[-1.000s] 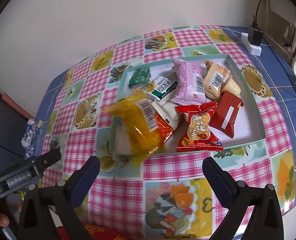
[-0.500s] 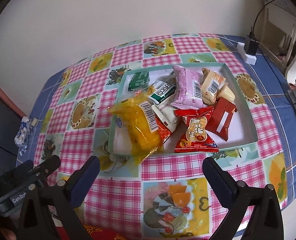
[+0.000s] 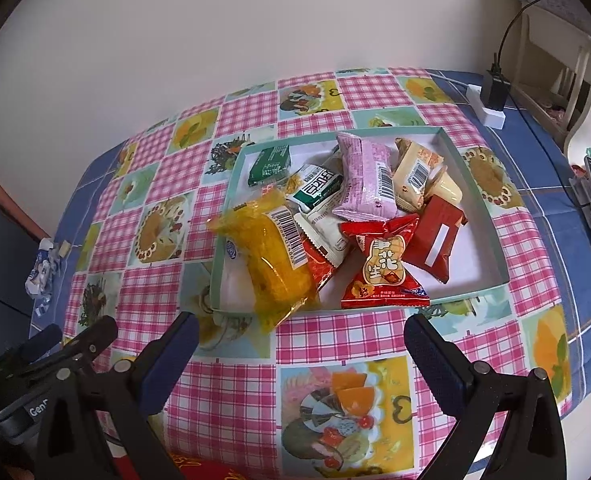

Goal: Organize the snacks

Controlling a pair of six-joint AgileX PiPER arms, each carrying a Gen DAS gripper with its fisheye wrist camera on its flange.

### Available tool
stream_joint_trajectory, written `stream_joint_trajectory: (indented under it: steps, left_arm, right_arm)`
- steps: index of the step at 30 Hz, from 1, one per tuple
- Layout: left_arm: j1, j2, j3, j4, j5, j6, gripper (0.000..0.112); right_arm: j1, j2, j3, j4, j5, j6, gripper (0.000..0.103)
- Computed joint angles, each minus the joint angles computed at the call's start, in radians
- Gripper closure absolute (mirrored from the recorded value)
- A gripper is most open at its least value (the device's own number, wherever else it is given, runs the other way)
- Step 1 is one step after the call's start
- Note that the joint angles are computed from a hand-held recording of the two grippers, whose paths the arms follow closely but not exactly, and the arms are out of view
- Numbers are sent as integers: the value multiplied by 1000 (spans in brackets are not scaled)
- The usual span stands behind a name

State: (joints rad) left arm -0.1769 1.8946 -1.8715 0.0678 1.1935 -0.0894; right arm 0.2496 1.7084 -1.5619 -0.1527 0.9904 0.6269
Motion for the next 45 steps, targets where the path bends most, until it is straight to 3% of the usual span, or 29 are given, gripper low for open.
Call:
stream_joint_trajectory:
  steps: [45]
  left_arm:
    - [-13, 8, -7, 62, 17, -56, 17]
  right_arm:
    - [11, 36, -42, -25, 55, -7, 0]
